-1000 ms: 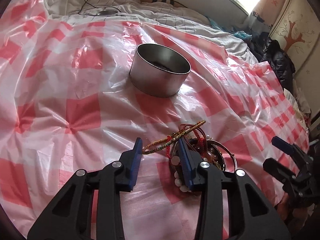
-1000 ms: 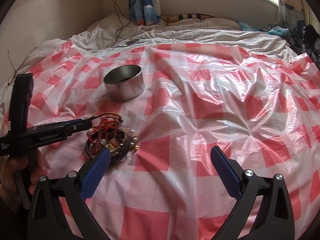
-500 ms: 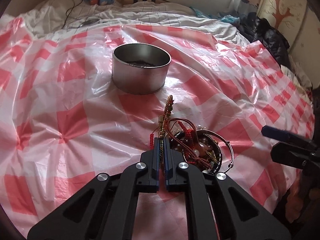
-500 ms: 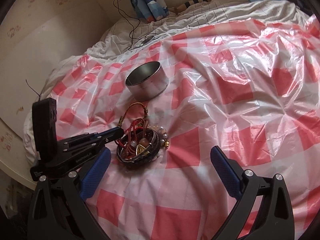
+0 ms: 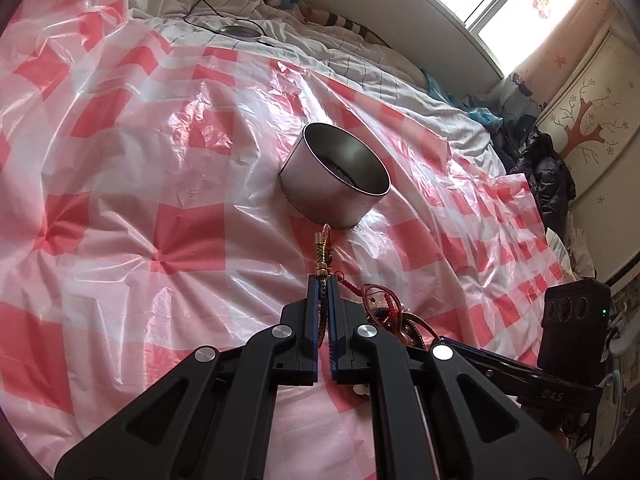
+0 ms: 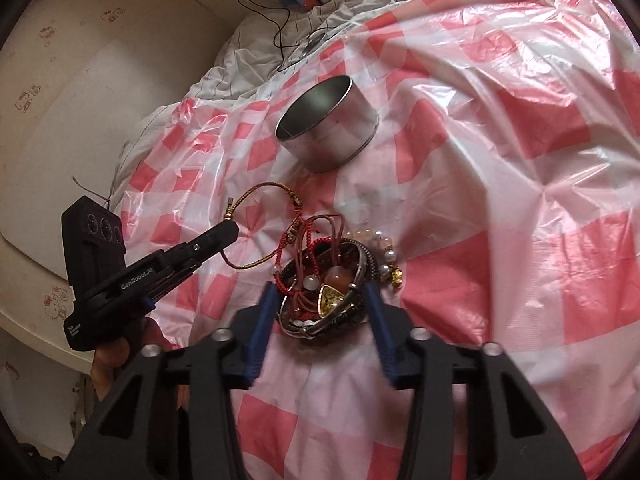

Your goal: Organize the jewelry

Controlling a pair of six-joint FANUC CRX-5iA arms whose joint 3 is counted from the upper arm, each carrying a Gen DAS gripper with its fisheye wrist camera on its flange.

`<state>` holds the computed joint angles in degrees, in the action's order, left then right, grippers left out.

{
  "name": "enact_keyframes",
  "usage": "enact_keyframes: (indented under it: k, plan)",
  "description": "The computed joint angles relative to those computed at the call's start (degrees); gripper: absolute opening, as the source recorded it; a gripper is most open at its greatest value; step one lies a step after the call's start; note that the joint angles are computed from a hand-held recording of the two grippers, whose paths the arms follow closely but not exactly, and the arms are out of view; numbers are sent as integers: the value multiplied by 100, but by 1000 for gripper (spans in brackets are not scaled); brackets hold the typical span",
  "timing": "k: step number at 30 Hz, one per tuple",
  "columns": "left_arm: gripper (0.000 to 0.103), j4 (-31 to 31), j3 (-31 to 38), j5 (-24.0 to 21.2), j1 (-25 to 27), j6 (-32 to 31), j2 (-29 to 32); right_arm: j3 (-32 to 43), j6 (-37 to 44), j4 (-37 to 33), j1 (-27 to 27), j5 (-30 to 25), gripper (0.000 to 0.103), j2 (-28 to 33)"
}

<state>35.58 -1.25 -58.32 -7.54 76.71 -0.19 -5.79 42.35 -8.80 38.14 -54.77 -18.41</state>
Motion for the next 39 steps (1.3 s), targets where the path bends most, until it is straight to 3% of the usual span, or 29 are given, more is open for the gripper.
enact_keyframes:
  k: [9, 14, 18, 20, 21, 22, 27, 29, 30, 31, 33, 36, 39]
  plan:
    - [3, 30, -1, 6, 22, 24, -8, -339, -631, 1180, 616, 519, 8, -139]
    - [3, 120, -60, 75, 41, -3, -53, -982, -875, 2034, 1013, 1862, 6, -689]
    - [3, 106, -55, 45, 58, 18, -49, -838, -817, 1813, 906, 1639, 6, -617]
    - [4, 111, -47, 27, 65, 41, -40, -641, -941, 2096, 1030, 1122, 18, -412]
    - [4, 112, -54, 29, 69, 39, -42, -586, -1025, 2361, 1162, 942, 55, -338]
    - [4, 113, -55, 24, 70, 44, -38, -561, -1135, 2751, 1361, 733, 78, -243]
    - [4, 112, -59, 27, 68, 40, -38, -579, -1127, 4061, 2018, 16, 78, 147]
    - [4, 105, -53, 24, 68, 46, -36, -376, -956, 4172, 2085, -471, 62, 475]
    - [4, 98, -49, 18, 69, 60, -36, -250, -835, 4105, 2066, -673, 40, 633]
    - [4, 84, -61, 30, 61, 77, -42, -100, -681, 4010, 2029, -875, 25, 815]
    - [4, 68, -69, 32, 59, 104, -49, -7, -472, 3959, 1977, -946, 9, 970]
    - [4, 66, -91, 39, 63, 140, -54, -255, -631, 3906, 1890, -397, 8, 645]
    - [4, 88, -89, 47, 59, 130, -45, -712, -843, 3356, 1564, 1021, 8, -63]
